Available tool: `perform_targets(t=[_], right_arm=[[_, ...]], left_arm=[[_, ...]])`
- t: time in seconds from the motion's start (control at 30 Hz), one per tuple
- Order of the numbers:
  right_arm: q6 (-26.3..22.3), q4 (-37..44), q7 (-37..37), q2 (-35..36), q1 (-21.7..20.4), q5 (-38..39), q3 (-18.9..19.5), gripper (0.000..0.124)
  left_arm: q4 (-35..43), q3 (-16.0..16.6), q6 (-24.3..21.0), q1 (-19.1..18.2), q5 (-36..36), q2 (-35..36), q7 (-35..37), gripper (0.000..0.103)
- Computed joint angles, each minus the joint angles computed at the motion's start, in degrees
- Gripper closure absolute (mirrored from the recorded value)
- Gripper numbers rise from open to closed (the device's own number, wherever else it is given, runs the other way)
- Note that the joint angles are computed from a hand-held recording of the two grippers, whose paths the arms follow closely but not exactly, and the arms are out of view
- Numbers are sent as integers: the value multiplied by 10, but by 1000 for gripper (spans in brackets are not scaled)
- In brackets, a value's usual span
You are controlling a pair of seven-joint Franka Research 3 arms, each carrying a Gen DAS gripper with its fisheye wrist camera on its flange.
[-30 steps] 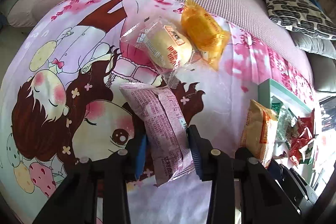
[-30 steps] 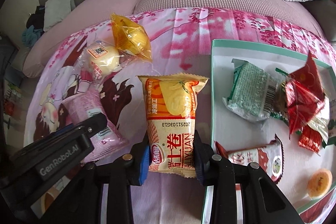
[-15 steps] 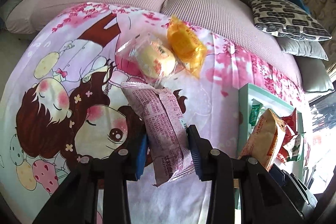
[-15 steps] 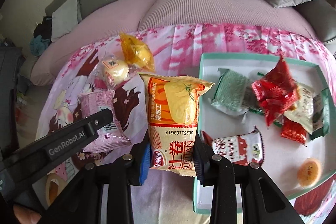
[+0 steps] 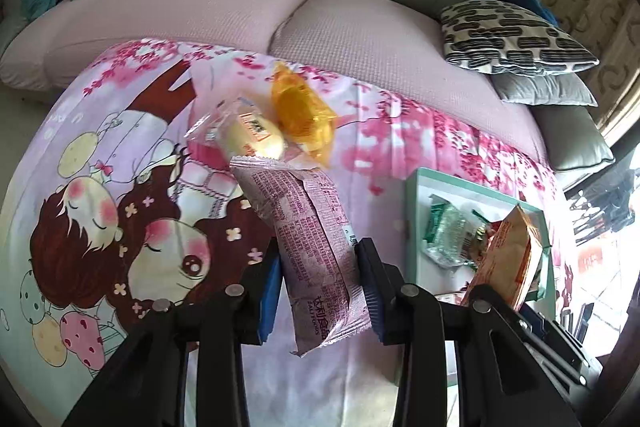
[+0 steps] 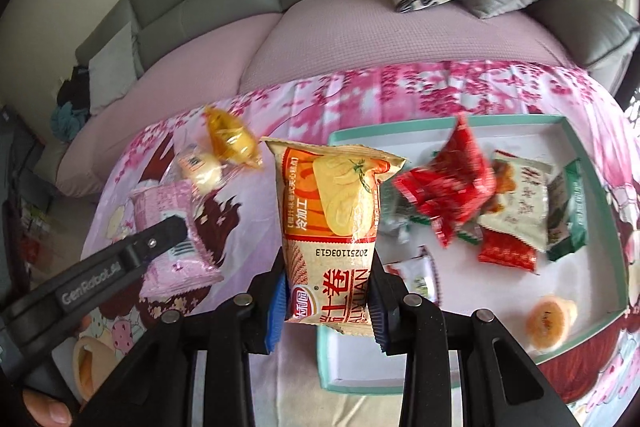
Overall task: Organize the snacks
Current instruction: 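Carry the pink pack and Swiss-roll pack over the tray, then lower both packs into the tray and open both tools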
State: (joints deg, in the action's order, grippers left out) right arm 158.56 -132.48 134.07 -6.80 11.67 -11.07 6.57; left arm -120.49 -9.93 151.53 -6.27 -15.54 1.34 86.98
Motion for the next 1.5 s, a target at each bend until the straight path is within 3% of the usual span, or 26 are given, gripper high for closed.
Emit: perform_targets(t=[0.2, 0.57, 1.03, 1.5], right_arm=[[1, -31, 31, -36, -29, -11, -3, 87], [-13, -85, 111, -106, -121, -59, 13, 87], [-38, -142, 148, -175, -207, -75, 21, 87], [-53, -140, 86, -123, -189, -19, -17, 87]], left_arm=[[1, -9, 6, -12, -14, -2, 29, 64], [15, -24, 3, -35, -24, 10, 70, 64], [52, -50, 0, -51, -29, 50, 107, 64], [94, -70, -9, -53, -11, 99, 108, 64]])
